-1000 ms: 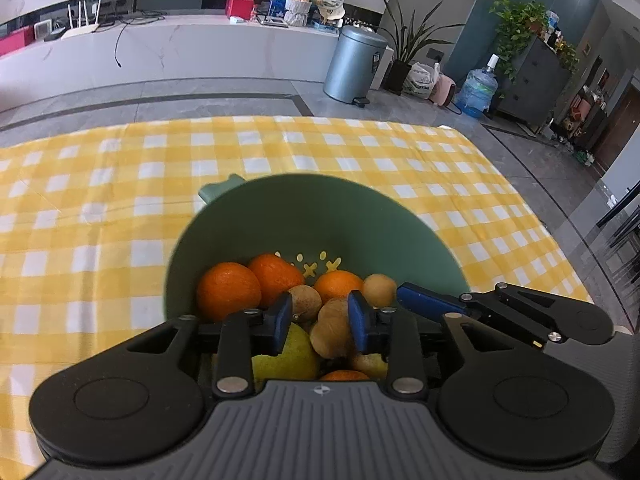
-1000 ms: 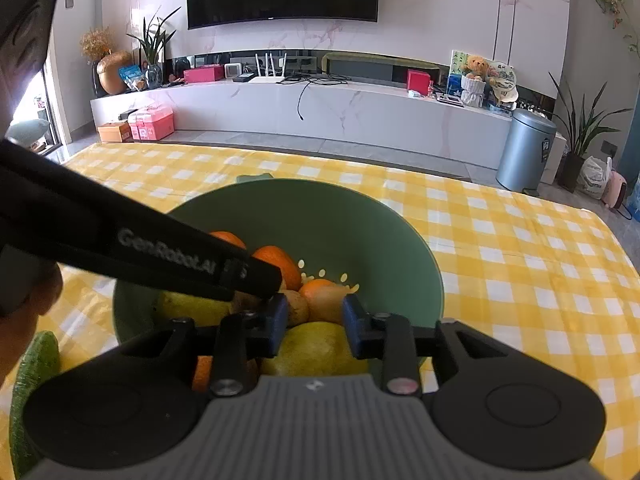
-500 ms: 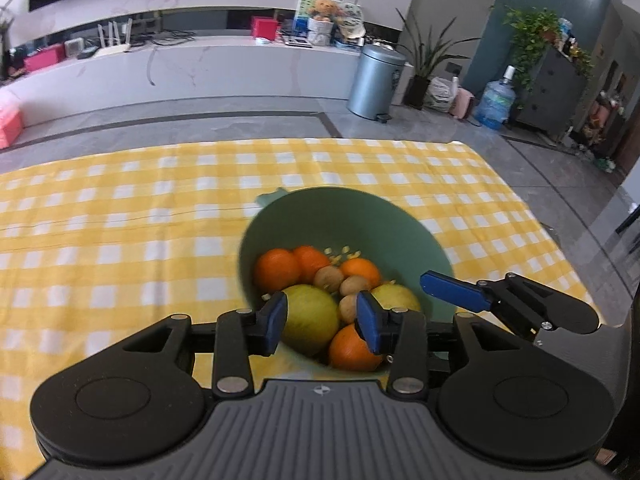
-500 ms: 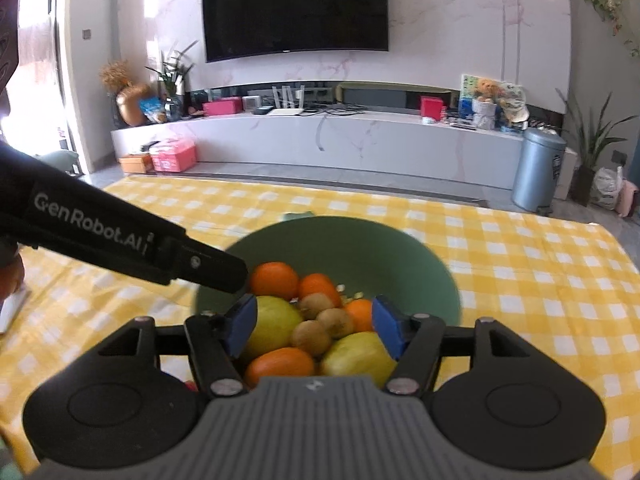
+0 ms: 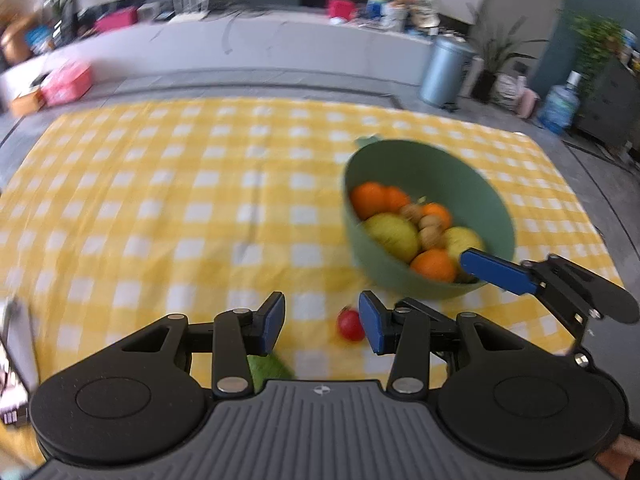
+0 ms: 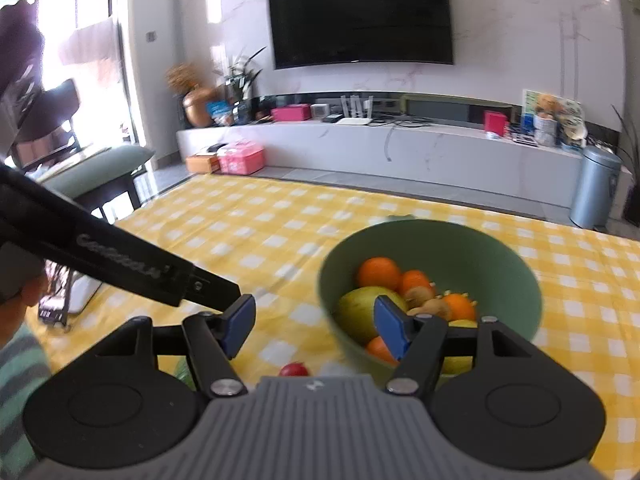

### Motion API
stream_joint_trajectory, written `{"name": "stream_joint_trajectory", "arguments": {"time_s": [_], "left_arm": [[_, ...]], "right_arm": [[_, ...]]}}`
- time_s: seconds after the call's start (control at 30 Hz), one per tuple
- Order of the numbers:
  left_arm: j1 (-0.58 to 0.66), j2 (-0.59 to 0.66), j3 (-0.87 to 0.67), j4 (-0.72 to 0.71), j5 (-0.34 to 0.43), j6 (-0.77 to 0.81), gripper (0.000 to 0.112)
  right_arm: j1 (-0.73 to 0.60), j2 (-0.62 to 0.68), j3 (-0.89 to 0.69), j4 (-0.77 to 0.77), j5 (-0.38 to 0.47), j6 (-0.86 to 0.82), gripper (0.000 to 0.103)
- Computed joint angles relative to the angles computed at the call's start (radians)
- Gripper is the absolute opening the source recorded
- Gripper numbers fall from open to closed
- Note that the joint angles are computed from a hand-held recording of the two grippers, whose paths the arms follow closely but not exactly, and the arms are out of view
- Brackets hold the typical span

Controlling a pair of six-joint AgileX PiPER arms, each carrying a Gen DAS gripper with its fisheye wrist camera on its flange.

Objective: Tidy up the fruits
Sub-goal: 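Move both grippers back toward the red tomato and cucumber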

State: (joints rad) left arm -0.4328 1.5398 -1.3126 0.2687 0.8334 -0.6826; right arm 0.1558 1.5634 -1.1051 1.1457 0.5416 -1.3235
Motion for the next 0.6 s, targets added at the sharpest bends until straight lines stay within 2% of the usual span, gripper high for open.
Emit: {"name": "stream_joint_trajectory", "arguments": {"time_s": [0.1, 0.23, 0.47, 0.6], "left_arm": [[0.019, -0.009, 0.029, -0.026, 0.015, -0.035, 0.051], [0.029, -0.015, 0.068, -0.026, 0.026, -0.096, 0.051], [0.041, -0.008, 0.141, -0.070, 0.002, -0.164, 0.054], [0.037, 0.014, 0.159, -0.063, -0.010, -0.223, 0.056]], "right_arm": [[0.024, -0.013, 0.021, -0.023, 0.010, -0.007, 0.062], [0.049, -0.012, 0.031, -0.081, 0.015, -0.002, 0.051], [0.081, 0.047, 0.004, -0.275, 0.011, 0.152, 0.045], [0.083, 0.084, -0.013, -0.290, 0.011, 0.165, 0.043]]}}
